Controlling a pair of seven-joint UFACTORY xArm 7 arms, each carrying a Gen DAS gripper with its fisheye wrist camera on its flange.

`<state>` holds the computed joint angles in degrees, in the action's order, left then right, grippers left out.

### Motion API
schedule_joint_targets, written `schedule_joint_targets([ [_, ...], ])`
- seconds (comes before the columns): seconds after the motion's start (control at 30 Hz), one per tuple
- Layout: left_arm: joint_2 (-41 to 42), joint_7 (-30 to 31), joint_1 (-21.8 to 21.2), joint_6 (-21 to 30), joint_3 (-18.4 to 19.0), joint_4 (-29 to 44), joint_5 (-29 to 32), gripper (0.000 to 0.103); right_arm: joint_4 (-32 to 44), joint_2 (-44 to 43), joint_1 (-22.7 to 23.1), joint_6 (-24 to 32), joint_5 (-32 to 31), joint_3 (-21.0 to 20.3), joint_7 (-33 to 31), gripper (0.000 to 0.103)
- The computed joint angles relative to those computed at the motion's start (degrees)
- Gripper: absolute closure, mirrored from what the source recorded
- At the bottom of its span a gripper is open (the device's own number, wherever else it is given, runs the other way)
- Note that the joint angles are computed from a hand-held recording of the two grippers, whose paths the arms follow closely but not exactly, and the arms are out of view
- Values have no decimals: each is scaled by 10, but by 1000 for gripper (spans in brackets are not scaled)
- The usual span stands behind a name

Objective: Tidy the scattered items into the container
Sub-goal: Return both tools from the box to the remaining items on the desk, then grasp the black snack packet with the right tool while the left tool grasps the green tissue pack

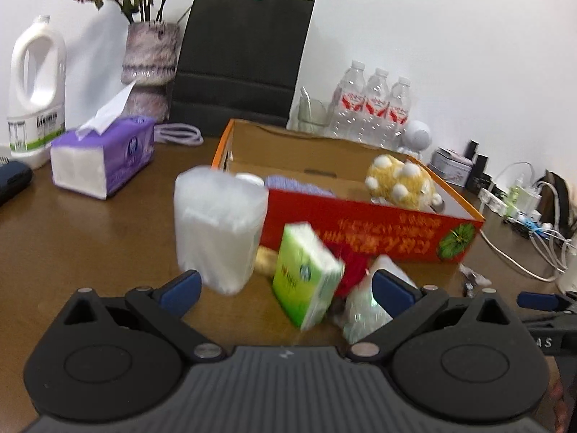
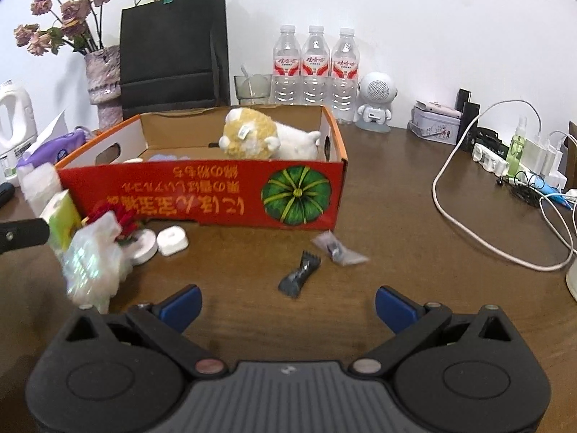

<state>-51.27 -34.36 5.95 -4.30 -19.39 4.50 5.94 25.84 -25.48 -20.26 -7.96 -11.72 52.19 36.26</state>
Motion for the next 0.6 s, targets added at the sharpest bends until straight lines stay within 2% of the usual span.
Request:
schedule_joint_targets([
  [0.03,14,-4,10,-5,-12,8,1,1,5,4,-12,-2,-1,9,1,0],
  [0.17,59,-10,24,-8,-24,27,0,21,28,32,-52,-5,-5,38,-4,6],
  [0.27,85,-16,31,-27,-27,31,-5,25,48,46,-103,-2,-7,83,-6,14],
  [0.4,101,-19,38,-41,-36,32,-15,38,74,51,-179,7,-15,152,6,34],
  [0.43,102,-20,44,-43,-43,32,-17,41,79,51,-196,10,-17,166,12,37],
  [0.47,104,-19,48,-46,-47,33,-18,49,83,53,-210,12,-20,179,17,38],
  [0.5,106,-18,51,-49,-49,34,-19,54,84,55,-218,13,-23,186,22,44],
  [0.53,107,-17,53,-51,-52,34,-20,56,83,55,-227,7,-25,193,27,46],
  [0.6,112,-12,58,-58,-58,35,-21,66,79,48,-234,-3,-25,200,34,50],
])
